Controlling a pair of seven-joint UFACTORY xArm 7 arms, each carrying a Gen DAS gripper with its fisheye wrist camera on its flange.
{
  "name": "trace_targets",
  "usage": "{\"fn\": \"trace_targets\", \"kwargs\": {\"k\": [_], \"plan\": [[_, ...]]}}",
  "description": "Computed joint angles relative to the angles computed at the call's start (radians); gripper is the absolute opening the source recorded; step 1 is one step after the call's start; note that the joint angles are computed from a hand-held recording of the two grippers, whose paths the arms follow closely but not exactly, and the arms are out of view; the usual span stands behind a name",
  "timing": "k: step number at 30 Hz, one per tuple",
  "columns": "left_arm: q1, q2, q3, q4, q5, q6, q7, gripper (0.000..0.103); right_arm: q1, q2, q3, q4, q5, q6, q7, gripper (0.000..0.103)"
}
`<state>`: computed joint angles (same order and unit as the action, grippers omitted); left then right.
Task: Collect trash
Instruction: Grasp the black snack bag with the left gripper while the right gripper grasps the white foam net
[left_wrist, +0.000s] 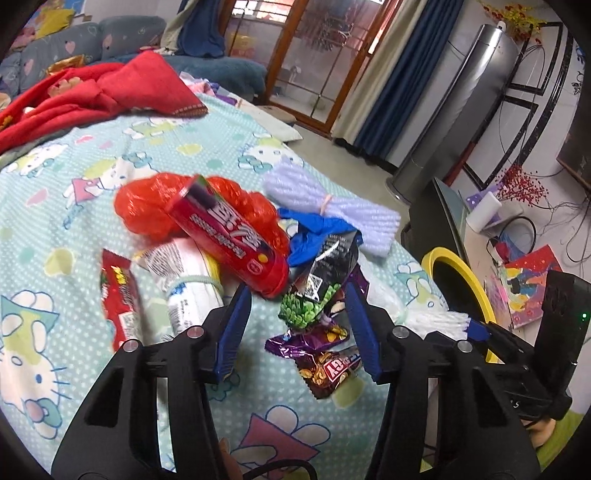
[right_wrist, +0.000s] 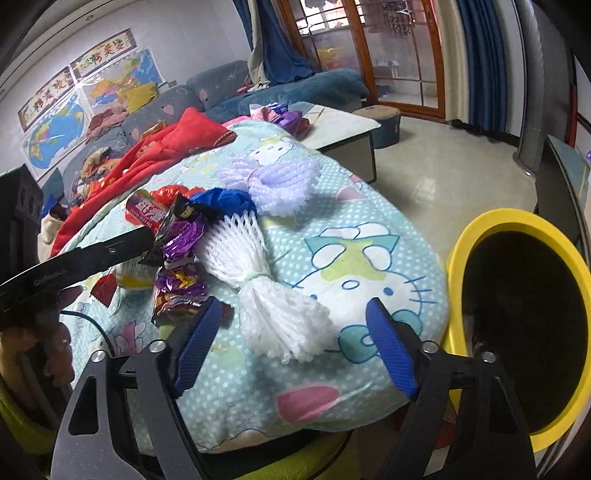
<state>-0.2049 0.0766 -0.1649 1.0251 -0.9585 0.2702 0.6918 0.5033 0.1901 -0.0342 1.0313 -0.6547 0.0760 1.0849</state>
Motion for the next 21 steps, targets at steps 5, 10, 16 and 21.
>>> {"fn": "trace_targets", "kwargs": {"k": [5,10,16,21], "plan": [[-0.001,0.010,-0.002,0.004,0.021,0.014,-0.013,0.038,-0.013,-0.003,0.017,-0.019,0.054,-0.036,-0.050,0.058],[0.002,0.014,-0.005,0.006,0.036,0.021,-0.025,0.027,-0.021,-0.017,0.032,-0.041,0.125,-0.047,-0.135,0.037],[0.004,0.011,-0.006,0.006,0.036,0.036,-0.017,0.012,0.009,-0.051,-0.001,-0.068,0.078,-0.047,-0.109,0.026],[0.006,0.003,-0.005,0.007,0.016,0.052,0.018,0.004,0.005,-0.090,-0.013,-0.083,-0.058,-0.029,0.027,0.025]]}}
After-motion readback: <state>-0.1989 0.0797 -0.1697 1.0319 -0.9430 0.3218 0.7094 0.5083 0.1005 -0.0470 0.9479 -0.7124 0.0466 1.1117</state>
